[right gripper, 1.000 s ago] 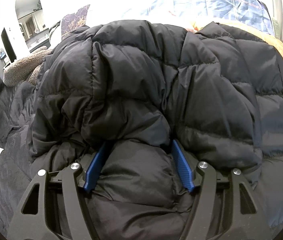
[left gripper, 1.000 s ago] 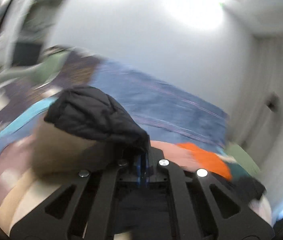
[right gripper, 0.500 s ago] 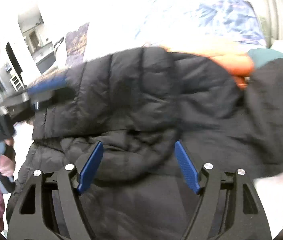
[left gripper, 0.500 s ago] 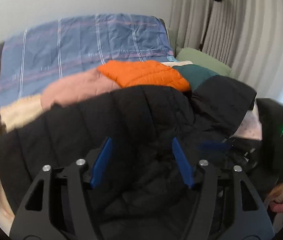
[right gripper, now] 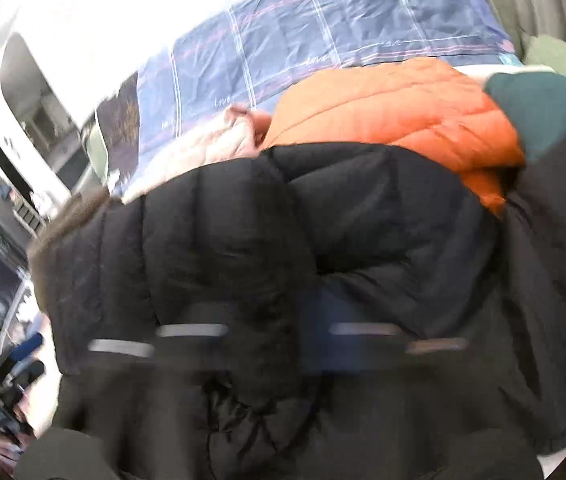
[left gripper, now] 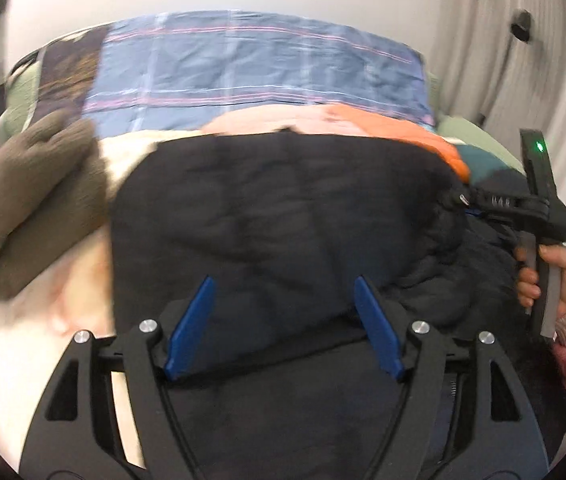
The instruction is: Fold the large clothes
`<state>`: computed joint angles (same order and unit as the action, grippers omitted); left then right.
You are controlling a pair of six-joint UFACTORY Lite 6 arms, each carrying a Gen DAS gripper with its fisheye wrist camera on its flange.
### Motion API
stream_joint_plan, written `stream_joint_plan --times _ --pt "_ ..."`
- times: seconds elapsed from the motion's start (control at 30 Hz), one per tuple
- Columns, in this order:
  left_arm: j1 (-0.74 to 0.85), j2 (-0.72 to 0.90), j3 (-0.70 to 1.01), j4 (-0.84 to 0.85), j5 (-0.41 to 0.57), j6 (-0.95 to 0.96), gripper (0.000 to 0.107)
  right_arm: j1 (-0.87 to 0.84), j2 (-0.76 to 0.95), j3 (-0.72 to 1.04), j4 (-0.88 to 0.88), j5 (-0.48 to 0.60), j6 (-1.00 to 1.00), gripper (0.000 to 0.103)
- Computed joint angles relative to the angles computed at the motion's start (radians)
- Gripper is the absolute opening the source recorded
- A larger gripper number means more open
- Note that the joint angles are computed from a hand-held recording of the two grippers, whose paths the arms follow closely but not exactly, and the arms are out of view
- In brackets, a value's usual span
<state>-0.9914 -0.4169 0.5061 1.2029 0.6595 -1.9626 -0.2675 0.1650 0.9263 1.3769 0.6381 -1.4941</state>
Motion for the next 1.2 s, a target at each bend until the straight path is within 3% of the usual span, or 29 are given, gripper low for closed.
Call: stream_joint_plan --times 0.07,0.17,0.27,0.3,0.37,0.4,0.43,0.5,0.57,0.63,0.77,0.83,0.9,0.93,1.0,1.07,1.2 --pt "0.019 -0.083 -0.052 -0.025 0.022 0.012 0.074 -0.058 -0.155 -0.104 0.065 0.029 -0.089 0.004" --pt "0.095 -0.205 -0.126 -0.068 0.021 0.063 0.074 -0.131 -0.302 -0.183 0.018 0.022 -0.112 0.004" --pt "0.187 -0.229 -0.163 -0.069 -0.058 0.092 0.074 -0.22 -0.221 -0.162 -0.138 0.045 -0.033 0.006" --pt "0.203 -0.205 -0.166 -0.053 -0.075 0.081 0.074 -0.244 -0.158 -0.15 -0.153 0.059 -0.047 0.01" --pt "0.246 -0.105 -0.157 -0.004 -0.11 0.023 0.072 -0.273 -0.075 -0.142 -0.116 0.056 -0.117 0.026" --pt "0.277 -0.064 -0.157 0.013 -0.143 0.002 0.071 -0.288 -0.059 -0.144 -0.1 0.027 -0.121 0.041" --pt "0.3 -0.045 -0.158 0.018 -0.165 -0.005 0.07 -0.317 -0.066 -0.151 -0.094 0.035 -0.114 0.046" --pt "0.323 -0.056 -0.169 0.019 -0.182 -0.012 0.062 -0.394 -0.079 -0.146 -0.083 0.159 -0.119 0.046" --pt "0.352 -0.137 -0.186 -0.019 -0.197 0.029 0.05 -0.406 -0.172 -0.199 -0.04 0.217 -0.155 0.046" --pt "0.377 -0.185 -0.161 -0.033 -0.22 0.05 0.045 -0.364 -0.271 -0.244 0.003 0.266 -0.224 0.046" --pt "0.314 0.004 0.029 0.067 -0.226 -0.009 0.045 -0.153 -0.337 -0.302 0.024 0.219 -0.231 0.046" --pt "0.284 0.155 0.14 0.139 -0.264 -0.041 0.045 -0.038 -0.297 -0.337 0.139 0.088 -0.3 0.046" --pt "0.258 0.29 0.227 0.192 -0.283 -0.083 0.051 0.06 -0.172 -0.335 0.348 -0.104 -0.474 0.046" --pt "0.254 0.374 0.269 0.234 -0.308 -0.128 0.057 0.07 -0.089 -0.32 0.453 -0.149 -0.578 0.046" --pt "0.247 0.498 0.304 0.378 -0.344 -0.287 0.063 0.047 0.041 -0.294 0.568 -0.113 -0.696 0.046" --pt "0.219 0.623 0.324 0.526 -0.312 -0.426 0.068 0.02 0.049 -0.286 0.535 -0.072 -0.662 0.046" --pt "0.236 0.657 0.31 0.727 -0.325 -0.641 0.068 0.064 0.026 -0.314 0.622 -0.105 -0.744 0.05"
